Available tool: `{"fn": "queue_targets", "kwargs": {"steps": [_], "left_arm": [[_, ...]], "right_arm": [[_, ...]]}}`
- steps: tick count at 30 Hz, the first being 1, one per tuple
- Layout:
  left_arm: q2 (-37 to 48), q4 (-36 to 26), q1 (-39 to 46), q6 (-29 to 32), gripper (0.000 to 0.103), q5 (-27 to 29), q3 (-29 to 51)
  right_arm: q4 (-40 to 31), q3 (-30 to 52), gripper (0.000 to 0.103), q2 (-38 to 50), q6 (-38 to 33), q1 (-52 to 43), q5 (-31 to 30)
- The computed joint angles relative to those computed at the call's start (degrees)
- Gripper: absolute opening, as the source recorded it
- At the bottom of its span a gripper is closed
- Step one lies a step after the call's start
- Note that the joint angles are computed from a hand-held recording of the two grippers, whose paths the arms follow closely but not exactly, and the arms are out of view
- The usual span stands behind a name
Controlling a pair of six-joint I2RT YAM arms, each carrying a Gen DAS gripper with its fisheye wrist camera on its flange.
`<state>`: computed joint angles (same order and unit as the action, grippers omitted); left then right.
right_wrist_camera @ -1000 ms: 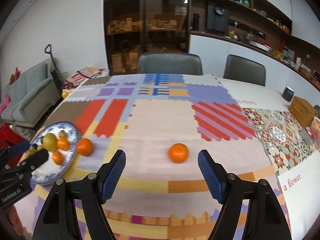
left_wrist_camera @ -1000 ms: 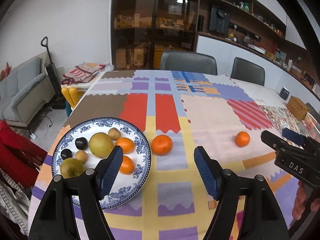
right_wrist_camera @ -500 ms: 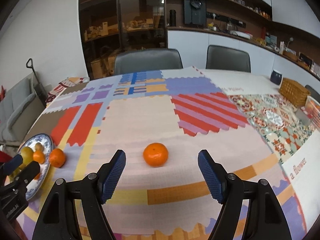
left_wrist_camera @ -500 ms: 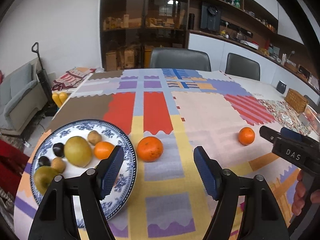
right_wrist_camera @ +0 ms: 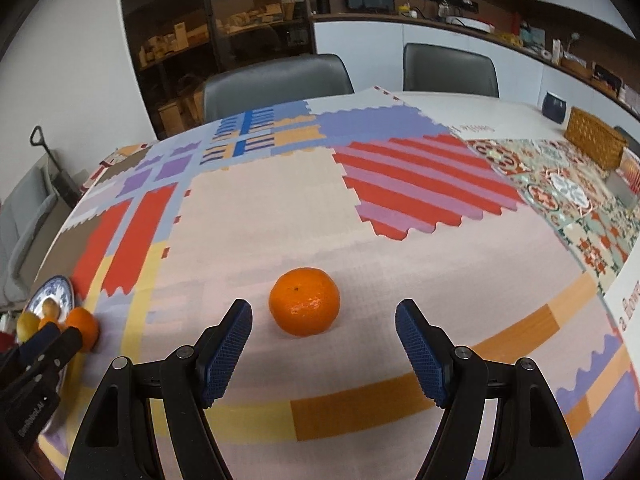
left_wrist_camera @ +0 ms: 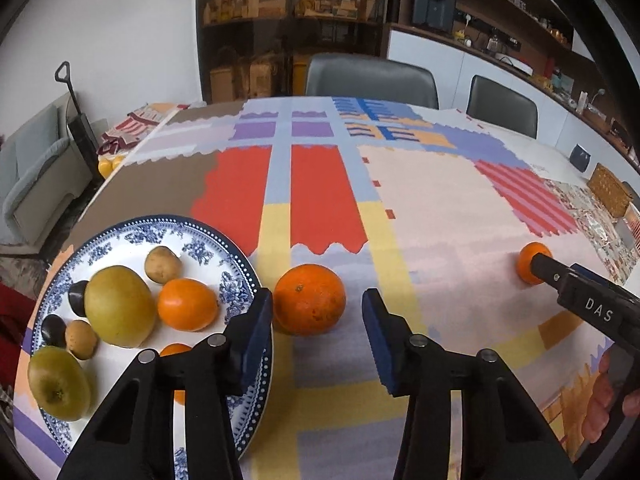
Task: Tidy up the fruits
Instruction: 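Grasp a mandarin orange with the left tool while the right tool grasps another orange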
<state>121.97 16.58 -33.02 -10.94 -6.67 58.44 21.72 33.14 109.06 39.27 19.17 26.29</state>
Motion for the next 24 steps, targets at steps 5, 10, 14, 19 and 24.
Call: {"fn": "queue_targets", "kwargs": {"steps": [5, 10, 14, 19, 24], "left_arm": [[1.5, -1.2, -0.2, 0.3, 0.043, -1.8, 1.8], [2.4, -2.2, -0.4, 0.7, 0.041, -2.8, 3.1], [2.4, -2.5, -0.2, 0.7, 0.041, -2.4, 3.3], [2.3, -2.4, 0.3, 0.9, 0.04, -1.5, 3.3], [1.2, -1.8, 0.6, 0.9, 0.04, 1.0, 2.2]], "right_arm": [[0.6, 0.7, 0.071, 1.5, 0.1, -0.4, 0.0], [2.1, 1.4, 0.064, 3.3, -0.4, -1.5, -2.0], [3.7, 2.0, 0.054, 4.5, -1.6, -2.3, -3.9], [3.9, 2.7, 0.042, 5.3, -3.1, -2.0, -5.1], [3.2, 2.2, 0.042, 3.9, -3.4, -0.9, -5.5]]}}
